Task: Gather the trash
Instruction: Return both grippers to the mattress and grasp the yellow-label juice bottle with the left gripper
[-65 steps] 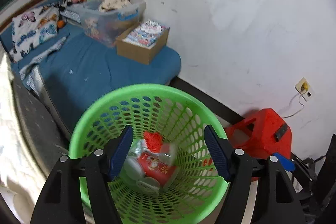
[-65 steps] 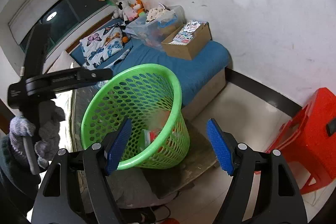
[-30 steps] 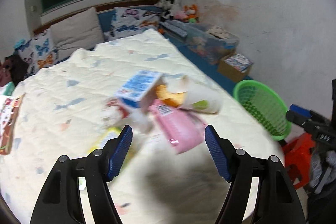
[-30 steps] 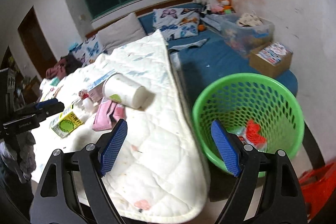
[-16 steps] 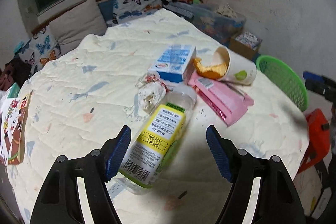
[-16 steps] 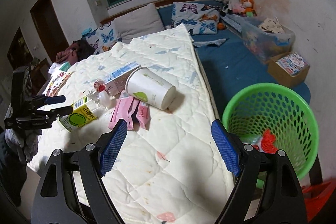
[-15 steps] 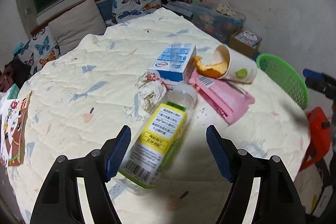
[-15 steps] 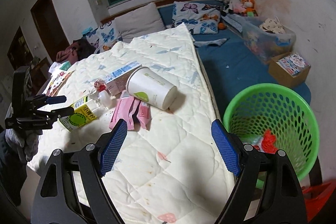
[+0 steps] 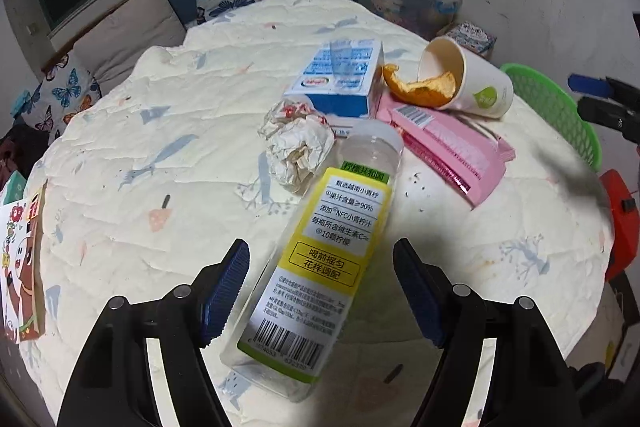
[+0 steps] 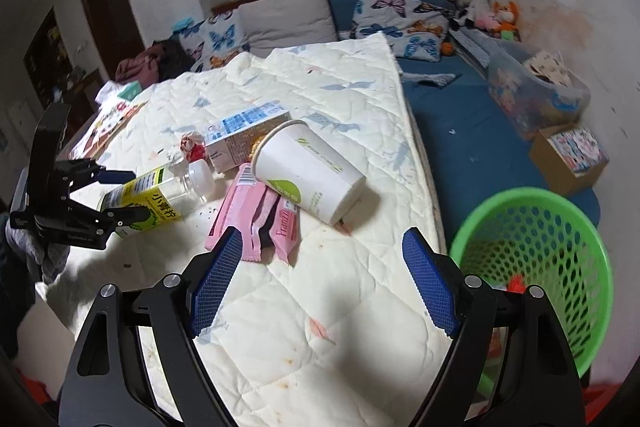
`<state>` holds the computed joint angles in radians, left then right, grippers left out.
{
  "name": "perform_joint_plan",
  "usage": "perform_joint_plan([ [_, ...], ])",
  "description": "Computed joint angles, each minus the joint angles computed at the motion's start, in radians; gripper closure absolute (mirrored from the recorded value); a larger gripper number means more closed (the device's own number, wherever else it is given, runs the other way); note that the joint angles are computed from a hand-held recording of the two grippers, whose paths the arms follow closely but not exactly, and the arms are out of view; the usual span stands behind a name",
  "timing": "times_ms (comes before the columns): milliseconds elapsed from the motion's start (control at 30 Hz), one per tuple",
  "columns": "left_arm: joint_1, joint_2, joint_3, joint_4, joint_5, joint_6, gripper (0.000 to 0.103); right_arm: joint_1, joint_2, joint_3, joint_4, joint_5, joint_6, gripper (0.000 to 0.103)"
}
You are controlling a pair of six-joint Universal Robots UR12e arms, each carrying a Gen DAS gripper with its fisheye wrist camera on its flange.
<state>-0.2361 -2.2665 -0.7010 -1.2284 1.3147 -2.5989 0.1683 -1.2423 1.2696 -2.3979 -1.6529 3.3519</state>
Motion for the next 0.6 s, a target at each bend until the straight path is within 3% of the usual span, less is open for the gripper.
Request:
perform_joint_plan([
  [600,0.004,-0.007,-0.009,-0.005,-0.018,0.013,0.039,-0.021,0.138,-0.207,0.205,0.04,-0.268,0.021],
])
